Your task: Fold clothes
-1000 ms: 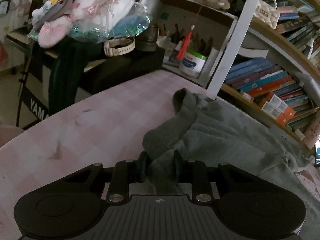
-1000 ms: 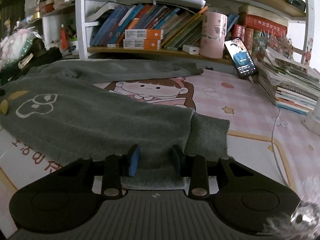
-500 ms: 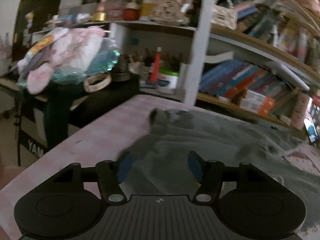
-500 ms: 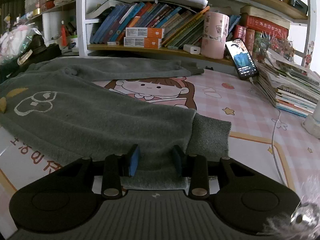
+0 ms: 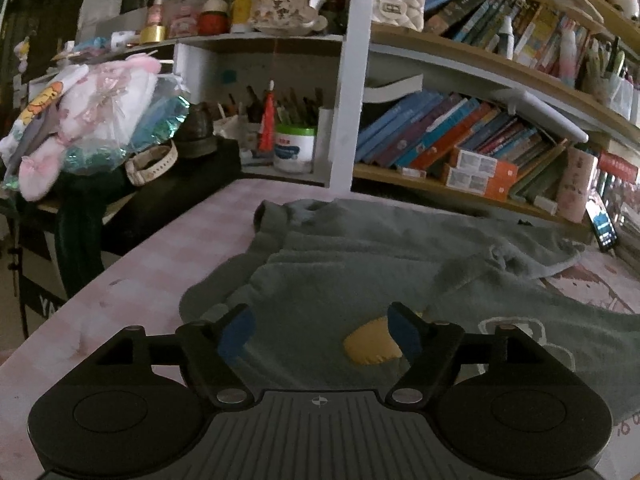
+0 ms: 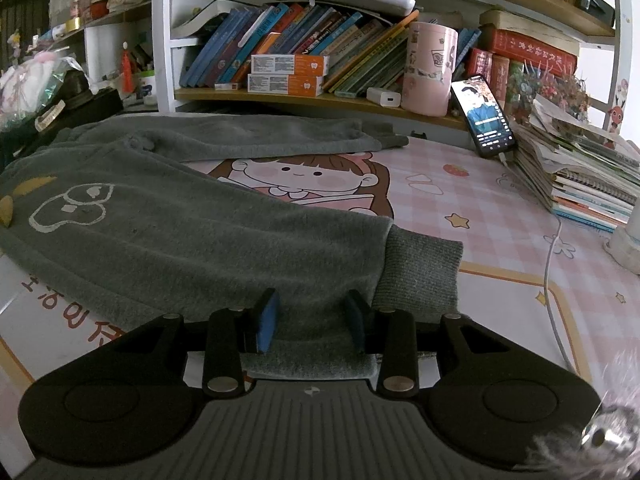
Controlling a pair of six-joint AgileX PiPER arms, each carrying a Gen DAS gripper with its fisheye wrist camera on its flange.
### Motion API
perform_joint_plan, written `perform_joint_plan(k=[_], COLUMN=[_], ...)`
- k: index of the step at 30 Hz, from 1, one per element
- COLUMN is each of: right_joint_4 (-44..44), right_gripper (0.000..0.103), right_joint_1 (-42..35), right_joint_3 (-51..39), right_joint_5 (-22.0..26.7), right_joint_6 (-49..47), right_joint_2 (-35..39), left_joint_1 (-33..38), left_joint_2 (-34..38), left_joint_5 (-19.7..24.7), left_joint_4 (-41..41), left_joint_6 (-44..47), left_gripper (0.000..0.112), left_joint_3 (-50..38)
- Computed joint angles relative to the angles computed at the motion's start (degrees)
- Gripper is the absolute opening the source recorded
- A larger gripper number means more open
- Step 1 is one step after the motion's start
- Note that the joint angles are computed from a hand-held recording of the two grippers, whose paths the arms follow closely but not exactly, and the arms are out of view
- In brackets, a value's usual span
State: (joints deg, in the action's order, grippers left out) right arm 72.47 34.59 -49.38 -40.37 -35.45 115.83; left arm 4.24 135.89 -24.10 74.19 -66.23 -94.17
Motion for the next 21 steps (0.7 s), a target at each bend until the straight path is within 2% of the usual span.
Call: perform_joint_plan(k=[5,9,16,21], right_joint_4=[0.0,-0.9,-0.2,-0.2], right_gripper=[0.038,0.046,0.054,0.056], right_joint_1=[0.0,-0.2,-0.5,-0.9], right_joint_3=[-0.1,-0.2,-2.1,-4.0], right_joint_5=[0.2,0.9,1.6,2.8], right_joint_6=[-0.5,-0.3,-3.2,-5.5], right_joint_2=[0.0,-0.1,0.3,0.9], left_joint_1=[-0.9,-1.5,-2.5,-3.0], left_joint_2=[1.0,1.5,2.1,2.2], left_joint_5=[0.9,1.1,1.3,1.0], left_joint_4=[2.3,3.6,4.7,4.7], left_joint_6=[-1.2,-2.0,-2.2,-1.2], left_gripper=[0.083,0.086,0.088,0.089], left_joint_3=[-1.4,-2.2,-3.1,-3.2])
